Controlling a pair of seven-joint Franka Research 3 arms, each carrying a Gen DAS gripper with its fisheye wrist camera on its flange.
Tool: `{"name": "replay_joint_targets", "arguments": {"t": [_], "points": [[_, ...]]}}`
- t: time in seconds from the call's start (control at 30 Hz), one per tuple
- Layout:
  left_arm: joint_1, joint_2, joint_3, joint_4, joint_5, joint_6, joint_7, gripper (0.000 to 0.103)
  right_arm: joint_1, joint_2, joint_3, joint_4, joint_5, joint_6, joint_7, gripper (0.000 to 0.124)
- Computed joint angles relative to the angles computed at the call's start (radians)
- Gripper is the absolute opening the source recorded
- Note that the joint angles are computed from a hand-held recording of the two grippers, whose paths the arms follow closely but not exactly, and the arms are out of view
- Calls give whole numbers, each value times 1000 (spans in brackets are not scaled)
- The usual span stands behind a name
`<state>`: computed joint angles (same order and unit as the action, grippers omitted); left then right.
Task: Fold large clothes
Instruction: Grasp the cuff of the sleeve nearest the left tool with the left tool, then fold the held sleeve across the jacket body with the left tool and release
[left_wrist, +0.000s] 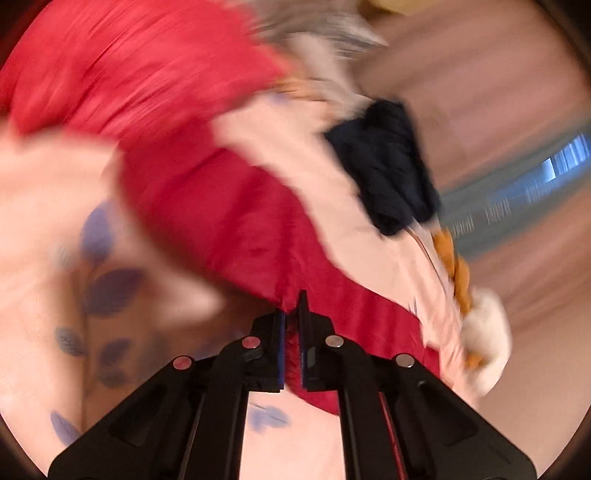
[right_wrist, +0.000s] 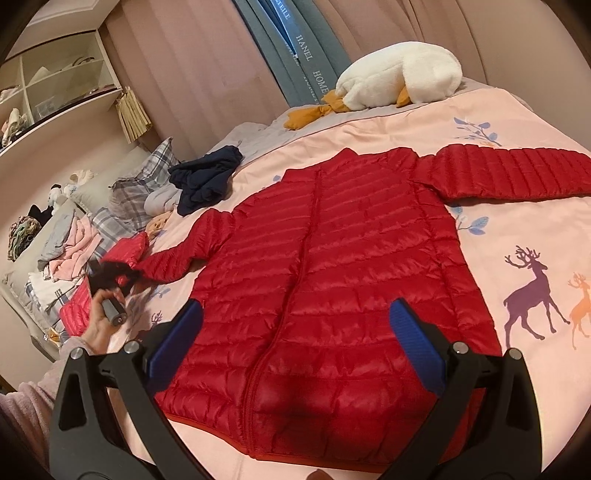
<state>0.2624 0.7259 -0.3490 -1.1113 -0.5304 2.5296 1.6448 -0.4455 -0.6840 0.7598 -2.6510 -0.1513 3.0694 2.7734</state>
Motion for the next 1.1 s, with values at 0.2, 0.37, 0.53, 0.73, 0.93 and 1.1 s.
{"name": "replay_joint_targets", "arguments": {"t": [0.2, 0.37, 0.53, 0.73, 0.93, 1.1], "points": [[-13, -256, -145, -276, -74, 139, 456, 5, 14, -10, -1, -21, 17, 11, 8, 101], [-86, -399, -181, -463, -119, 151, 673, 5, 42, -40, -22, -54, 35, 6, 18, 101], [-230, -416, -108, -532, -15, 107, 625, 45, 79, -62, -59, -91, 52, -19, 24, 101], [-258, -449, -62, -591, -133, 40, 685, 91, 107, -50, -121, -121, 55, -21, 19, 101], [-198, -420, 10, -559, -360, -138, 715, 91, 88, 157, -250, -4, 29, 22, -132, 101], [-156, -231, 44, -340, -402, -303, 507, 91, 7, 437, -306, 232, -52, -33, -189, 101]]}}
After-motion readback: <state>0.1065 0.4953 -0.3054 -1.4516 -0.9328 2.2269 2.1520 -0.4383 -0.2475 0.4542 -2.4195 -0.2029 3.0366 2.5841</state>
